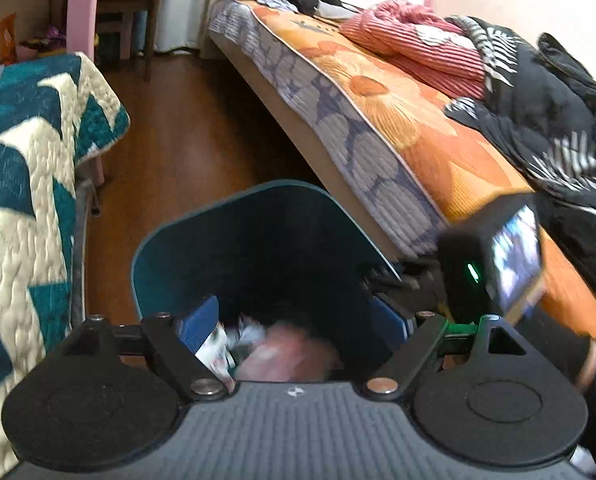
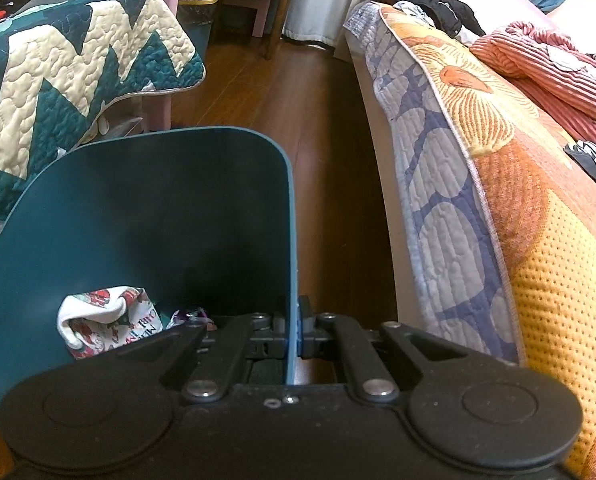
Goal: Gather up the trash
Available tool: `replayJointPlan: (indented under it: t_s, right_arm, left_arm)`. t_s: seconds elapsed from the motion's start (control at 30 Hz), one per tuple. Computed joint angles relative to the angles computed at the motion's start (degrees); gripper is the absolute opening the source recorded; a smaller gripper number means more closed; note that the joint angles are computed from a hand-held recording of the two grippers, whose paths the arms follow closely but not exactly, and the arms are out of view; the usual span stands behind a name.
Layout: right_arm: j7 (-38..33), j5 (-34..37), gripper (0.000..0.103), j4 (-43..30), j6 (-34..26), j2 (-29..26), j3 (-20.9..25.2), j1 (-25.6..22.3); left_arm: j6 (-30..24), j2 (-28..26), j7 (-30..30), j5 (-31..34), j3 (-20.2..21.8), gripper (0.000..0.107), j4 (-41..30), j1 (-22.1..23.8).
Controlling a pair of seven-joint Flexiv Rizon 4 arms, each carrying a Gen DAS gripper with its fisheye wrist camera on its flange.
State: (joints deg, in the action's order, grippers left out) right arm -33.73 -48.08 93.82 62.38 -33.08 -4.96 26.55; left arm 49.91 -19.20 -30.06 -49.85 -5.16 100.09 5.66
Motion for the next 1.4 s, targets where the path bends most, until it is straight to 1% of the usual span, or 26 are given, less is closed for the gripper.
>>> replayJointPlan:
  t_s: [0.07,0.1,0.17,0.23,0.3,0.33,0.37,0.43,0.5,0.53,0.6,0.63,0.7,0.73,0.77,0.9,1.13,1.23,1.3,1.33,1.37,1.4]
  right_arm:
    - [0.0,0.0,0.004,0.0,-0.1,0.0,0.0,0.0]
    - [-0.1,0.0,0.004,-0.1,-0.1,0.0,0.0,0.0]
    - [-0.2,-0.1,0.004,-0.1,-0.1,-0.1,-0.1,0.1]
    - [-0.1,-0.2,0.004,-0.1,-0.2,-0.1,-0.1,0.1]
    - [-0.2,-0.1,0.004,-0.2,-0.3,-0.2,-0.1,0.1]
    - [-0.2,0.0,0.004,-0.3,-0.4,-0.2,-0.1,0.1]
    - [-0.1,0.0,0.004,-0.3,-0.4,-0.2,-0.1,0.1]
    - [-0.1,0.1,0.004,-0.4,-0.5,-0.3,-0.1,0.1]
    - [0.0,0.2,0.004,-0.5,-0.6,-0.3,-0.1,0.1]
    - [0.0,0.3,0.004,-0.5,-0.7,-0.4,-0.1,0.1]
    - [0.1,0.3,0.004,-0.4,-0.8,-0.3,-0.1,0.1]
    - [0.2,0.3,0.003,-0.4,-0.9,-0.3,-0.1,0.1]
    - [0.4,0.5,0.003,-0.3,-1.0,-0.3,0.0,0.0]
    - [0.5,0.6,0.003,-0.4,-1.1,-0.3,0.0,0.0]
    - [0.6,0.8,0.003,-0.5,-1.2,-0.3,0.0,0.0]
    - [0.5,1.5,0.003,-0.5,-1.1,-0.3,0.3,-0.3]
    - [0.7,4.4,0.003,-0.2,-1.3,-0.2,1.1,-1.1]
    - [0.8,5.2,0.003,-0.1,-1.3,-0.2,1.2,-1.2]
    - [0.8,5.8,0.003,-0.1,-1.3,-0.2,1.2,-1.3]
    - [0.8,6.0,0.003,-0.2,-1.2,-0.3,1.3,-1.4]
    - [0.8,6.2,0.003,-0.2,-1.2,-0.3,1.2,-1.3]
    - [0.8,6.3,0.003,-0.3,-1.2,-0.3,1.2,-1.3]
  left_arm:
    - [-1.7,2.1,2.0,-0.1,0.6,0.083,2.5,0.6]
    - [-2.6,3.2,3.2,0.4,1.3,0.083,4.1,0.9]
    - [-3.4,4.7,3.9,2.3,2.8,0.083,6.7,0.8]
    - [-4.1,5.5,3.4,5.1,4.4,0.083,9.1,0.8]
    - [-3.4,5.4,2.1,9.8,5.8,0.083,11.2,0.6]
    - [-1.6,5.2,1.6,12.2,6.3,0.083,12.4,0.3]
    - [1.3,4.9,2.4,14.0,6.5,0.083,14.1,0.0]
    - [8.4,3.8,4.8,16.7,6.3,0.083,17.1,-0.6]
    - [13.8,2.1,7.0,18.4,5.4,0.083,19.1,-0.5]
    - [17.6,0.8,7.1,19.8,5.3,0.083,20.1,-0.8]
    - [21.7,-2.0,4.4,24.2,6.2,0.083,20.8,-1.5]
    - [24.1,-3.4,4.1,25.6,5.9,0.083,21.3,-1.2]
    - [29.4,-6.5,5.0,27.5,3.9,0.083,21.5,0.0]
    - [31.4,-8.1,5.1,28.4,3.1,0.083,21.2,0.6]
    - [32.6,-9.6,4.0,29.6,3.5,0.083,20.4,0.3]
    - [32.0,-15.2,-2.1,34.0,7.3,0.083,15.1,-2.8]
    - [29.0,-22.7,-11.7,39.3,12.1,0.082,6.7,-6.0]
    - [27.7,-25.3,-15.5,42.5,15.2,0.072,3.5,-8.2]
    - [25.6,-26.5,-17.4,44.2,16.3,0.07,1.8,-8.9]
    - [22.9,-27.0,-19.0,44.5,16.7,0.062,0.4,-9.1]
    - [22.2,-27.0,-19.9,43.4,15.3,0.057,0.3,-7.6]
    - [19.9,-27.0,-21.2,42.4,14.3,0.047,-0.5,-6.3]
